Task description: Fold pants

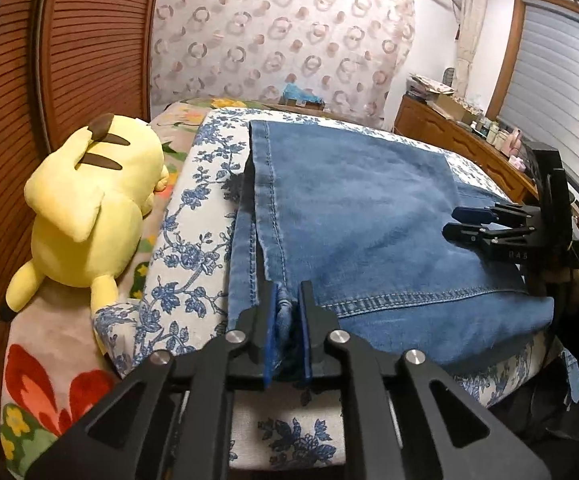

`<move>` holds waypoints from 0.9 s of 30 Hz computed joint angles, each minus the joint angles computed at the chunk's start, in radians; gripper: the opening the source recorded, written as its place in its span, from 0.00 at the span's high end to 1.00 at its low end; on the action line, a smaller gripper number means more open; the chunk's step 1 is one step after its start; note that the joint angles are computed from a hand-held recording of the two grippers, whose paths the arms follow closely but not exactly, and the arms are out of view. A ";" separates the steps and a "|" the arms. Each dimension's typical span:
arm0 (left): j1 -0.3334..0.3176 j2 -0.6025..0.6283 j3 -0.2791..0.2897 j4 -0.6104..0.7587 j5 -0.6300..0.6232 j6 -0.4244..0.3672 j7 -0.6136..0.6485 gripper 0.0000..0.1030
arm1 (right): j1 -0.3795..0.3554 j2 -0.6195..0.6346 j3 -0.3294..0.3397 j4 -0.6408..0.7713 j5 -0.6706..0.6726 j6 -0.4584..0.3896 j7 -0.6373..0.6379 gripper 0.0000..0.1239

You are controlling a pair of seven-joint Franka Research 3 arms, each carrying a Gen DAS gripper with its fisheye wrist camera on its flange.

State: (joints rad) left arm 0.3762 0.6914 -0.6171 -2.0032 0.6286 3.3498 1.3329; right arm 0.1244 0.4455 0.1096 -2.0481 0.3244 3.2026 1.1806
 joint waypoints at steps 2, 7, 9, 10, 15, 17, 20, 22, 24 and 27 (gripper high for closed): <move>-0.032 -0.024 0.035 -0.007 -0.008 0.015 -0.004 0.80 | 0.016 0.004 -0.016 0.005 -0.002 0.000 0.005 0.58; -0.006 -0.035 0.005 -0.013 0.025 0.009 -0.012 0.63 | 0.013 0.006 -0.012 0.007 -0.001 0.000 0.007 0.58; 0.007 -0.036 -0.016 -0.013 0.033 0.000 -0.010 0.56 | 0.013 0.005 -0.012 0.005 -0.001 0.002 0.007 0.58; 0.014 -0.034 -0.028 -0.012 0.035 -0.005 -0.008 0.52 | 0.014 0.006 -0.014 0.006 -0.002 0.002 0.007 0.58; 0.033 -0.020 -0.079 -0.007 0.029 -0.023 0.020 0.51 | 0.017 0.006 -0.018 0.006 -0.003 0.004 0.008 0.58; 0.012 -0.024 -0.070 -0.003 0.017 -0.021 0.027 0.51 | 0.020 0.006 -0.021 0.006 -0.005 0.005 0.008 0.58; -0.002 -0.017 -0.076 0.008 0.007 -0.032 0.043 0.51 | 0.026 0.007 -0.028 0.006 -0.007 0.007 0.011 0.57; -0.017 -0.012 -0.075 0.016 -0.003 -0.040 0.057 0.51 | 0.024 0.007 -0.025 0.006 -0.007 0.007 0.011 0.57; -0.016 -0.005 -0.087 0.020 -0.013 -0.050 0.074 0.51 | 0.025 0.007 -0.026 0.006 -0.007 0.007 0.013 0.57; -0.027 0.002 -0.097 0.029 -0.038 -0.066 0.098 0.51 | 0.021 0.007 -0.023 0.006 -0.008 0.007 0.012 0.57</move>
